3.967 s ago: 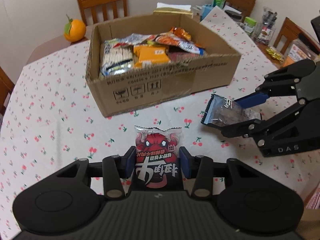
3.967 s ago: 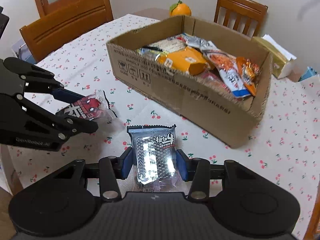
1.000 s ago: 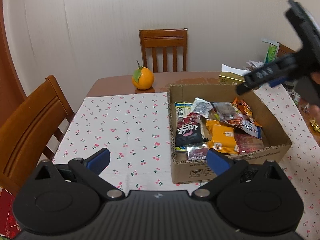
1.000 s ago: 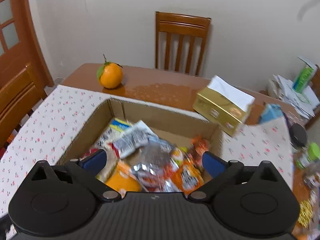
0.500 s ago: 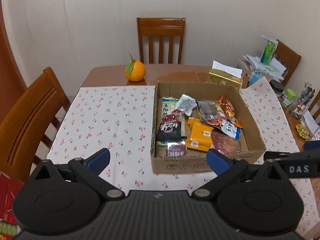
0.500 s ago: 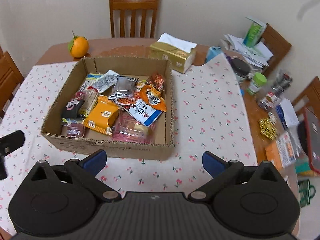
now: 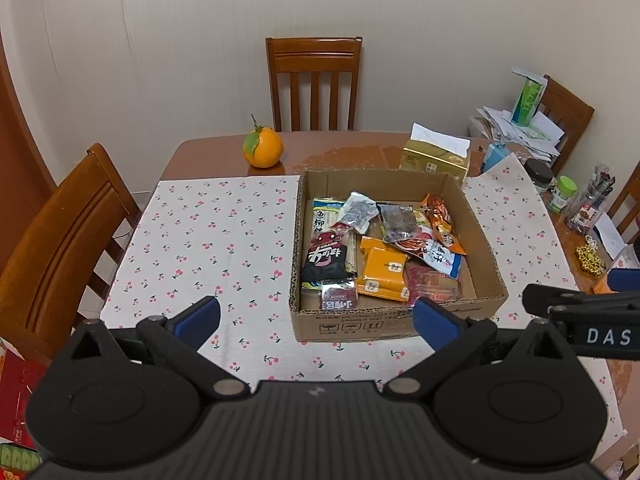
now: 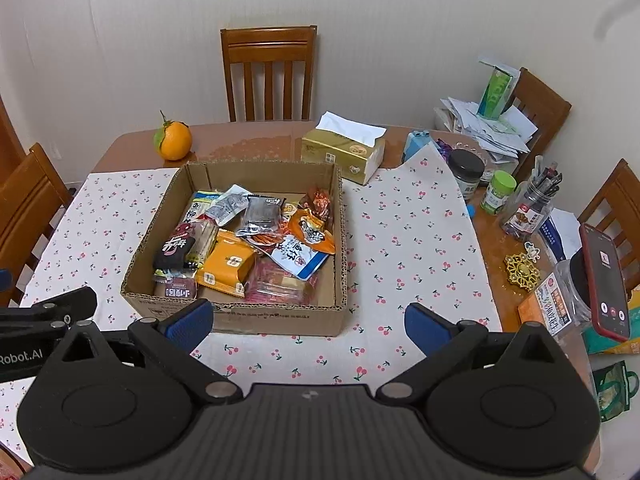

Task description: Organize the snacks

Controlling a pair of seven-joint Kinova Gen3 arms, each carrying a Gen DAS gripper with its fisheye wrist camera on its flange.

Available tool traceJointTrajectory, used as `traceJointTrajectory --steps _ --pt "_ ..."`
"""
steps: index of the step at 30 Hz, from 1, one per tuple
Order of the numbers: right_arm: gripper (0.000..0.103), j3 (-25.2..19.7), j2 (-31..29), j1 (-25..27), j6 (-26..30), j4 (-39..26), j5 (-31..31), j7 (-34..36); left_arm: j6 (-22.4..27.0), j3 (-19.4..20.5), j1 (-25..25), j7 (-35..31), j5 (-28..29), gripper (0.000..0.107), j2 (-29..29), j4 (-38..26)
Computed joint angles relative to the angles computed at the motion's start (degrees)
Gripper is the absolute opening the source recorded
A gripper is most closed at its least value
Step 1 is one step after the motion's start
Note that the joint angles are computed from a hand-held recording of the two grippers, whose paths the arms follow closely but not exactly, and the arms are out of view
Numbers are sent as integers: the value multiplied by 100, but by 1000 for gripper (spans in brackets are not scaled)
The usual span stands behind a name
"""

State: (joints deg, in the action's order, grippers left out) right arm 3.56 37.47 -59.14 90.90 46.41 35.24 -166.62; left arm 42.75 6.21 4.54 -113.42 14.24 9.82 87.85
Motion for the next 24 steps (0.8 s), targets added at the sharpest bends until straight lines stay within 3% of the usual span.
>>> traceJointTrajectory --steps 24 --pt "103 7 -7 -8 -71 -14 23 63 -33 -11 69 183 -197 102 -6 -30"
